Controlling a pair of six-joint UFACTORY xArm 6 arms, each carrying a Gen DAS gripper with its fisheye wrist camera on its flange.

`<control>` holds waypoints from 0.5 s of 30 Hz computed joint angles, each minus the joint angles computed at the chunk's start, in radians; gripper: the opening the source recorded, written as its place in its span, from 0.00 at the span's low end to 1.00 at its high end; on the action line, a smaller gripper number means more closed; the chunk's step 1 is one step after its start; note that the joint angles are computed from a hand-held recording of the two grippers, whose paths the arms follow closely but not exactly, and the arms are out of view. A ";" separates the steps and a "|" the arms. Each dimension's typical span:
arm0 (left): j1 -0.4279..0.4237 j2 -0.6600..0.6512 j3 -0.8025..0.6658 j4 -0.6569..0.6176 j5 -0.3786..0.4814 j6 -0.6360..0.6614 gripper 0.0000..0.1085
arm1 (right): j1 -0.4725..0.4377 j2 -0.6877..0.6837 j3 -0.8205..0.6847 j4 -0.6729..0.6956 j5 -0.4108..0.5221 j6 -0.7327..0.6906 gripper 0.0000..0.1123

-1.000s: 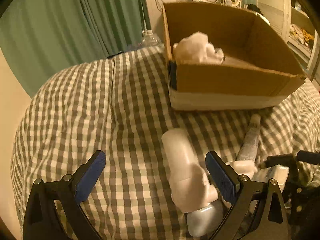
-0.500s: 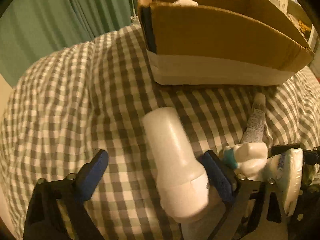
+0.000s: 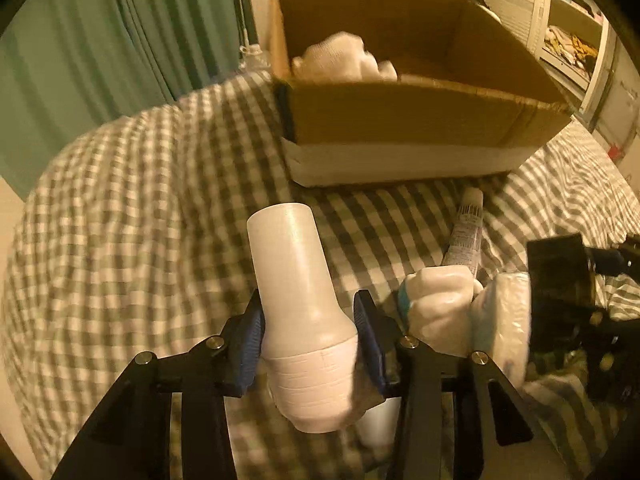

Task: Organize objects
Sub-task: 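Grasp the white bottle with the left gripper while the right grasps the black round object, then carry the white bottle and black round object over the box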

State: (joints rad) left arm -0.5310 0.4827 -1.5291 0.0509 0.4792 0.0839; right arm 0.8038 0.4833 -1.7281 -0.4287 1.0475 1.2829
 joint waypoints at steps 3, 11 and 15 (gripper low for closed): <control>0.017 -0.073 0.065 0.005 -0.025 0.003 0.41 | 0.017 -0.020 -0.019 -0.032 0.041 -0.001 0.50; 0.049 -0.210 0.117 -0.087 0.006 0.055 0.41 | 0.076 -0.005 -0.174 -0.145 0.155 0.008 0.50; 0.068 -0.270 0.098 -0.161 0.041 0.100 0.41 | 0.101 0.015 -0.256 -0.201 0.195 0.012 0.50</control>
State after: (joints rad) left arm -0.4633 0.2126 -1.4310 -0.1102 0.5203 0.1838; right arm 0.9052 0.4986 -1.9839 -0.6293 1.2423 1.2950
